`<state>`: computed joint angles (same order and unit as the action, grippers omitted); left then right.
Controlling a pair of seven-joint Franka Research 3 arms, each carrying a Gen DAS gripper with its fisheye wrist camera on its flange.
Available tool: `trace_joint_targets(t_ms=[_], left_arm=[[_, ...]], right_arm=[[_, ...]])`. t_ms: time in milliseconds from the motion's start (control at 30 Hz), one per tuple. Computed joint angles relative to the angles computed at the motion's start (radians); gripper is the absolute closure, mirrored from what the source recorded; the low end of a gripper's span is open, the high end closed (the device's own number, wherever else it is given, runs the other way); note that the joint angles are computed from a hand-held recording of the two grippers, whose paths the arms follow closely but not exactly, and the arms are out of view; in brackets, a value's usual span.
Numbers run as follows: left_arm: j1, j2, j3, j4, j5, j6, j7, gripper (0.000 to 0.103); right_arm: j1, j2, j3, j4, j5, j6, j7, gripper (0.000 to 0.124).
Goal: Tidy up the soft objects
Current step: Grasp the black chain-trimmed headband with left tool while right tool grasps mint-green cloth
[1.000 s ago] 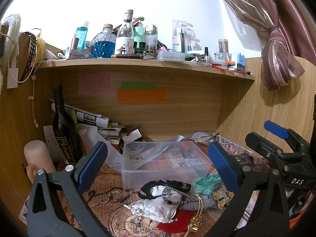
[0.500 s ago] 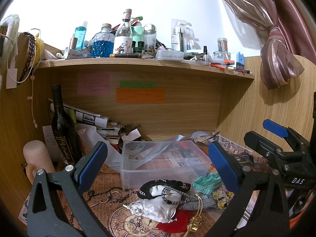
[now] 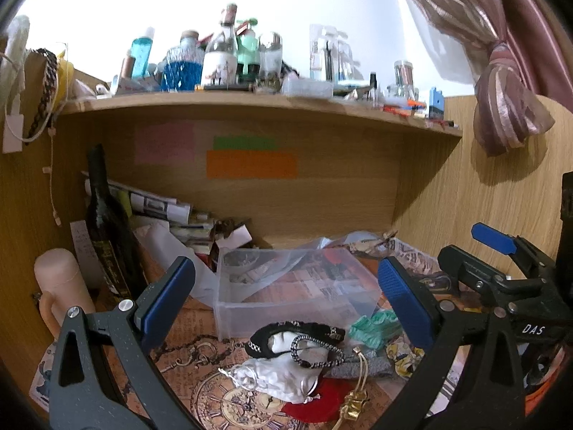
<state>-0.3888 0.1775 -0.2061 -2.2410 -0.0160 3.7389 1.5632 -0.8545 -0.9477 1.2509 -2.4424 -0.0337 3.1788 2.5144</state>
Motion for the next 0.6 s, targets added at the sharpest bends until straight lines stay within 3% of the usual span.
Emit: trace_joint_targets(t_ms=[167, 333, 367, 500, 600], left_arm=[[-0.004, 0.039, 0.007, 0.043, -0.003, -0.085, -0.007, 0.000], [0.097, 0.100, -0.045, 0.119, 0.207, -0.248, -0.189, 0.000], [0.127, 0.117, -0.068, 0.138, 0.253, -0.281, -0.229, 0.000], [0.315, 0.204, -0.250, 0.222, 0.414, -0.401, -0.345, 0.000], [0.338, 0.256, -0.279, 0.274, 0.433, -0.449, -0.358, 0.000]], right_arm=[[0.008, 0.068, 0.003, -0.026, -0.008, -0.018, -0.003, 0.021], [0.018, 0.159, 0.003, -0.053, -0.033, -0.044, -0.012, 0.021], [0.016, 0.183, 0.005, -0.057, -0.041, -0.055, -0.014, 0.021], [0.012, 0.265, 0.005, -0.066, -0.078, -0.072, -0.020, 0.021], [-0.011, 0.334, 0.020, -0.057, -0.107, -0.072, -0.023, 0.021]])
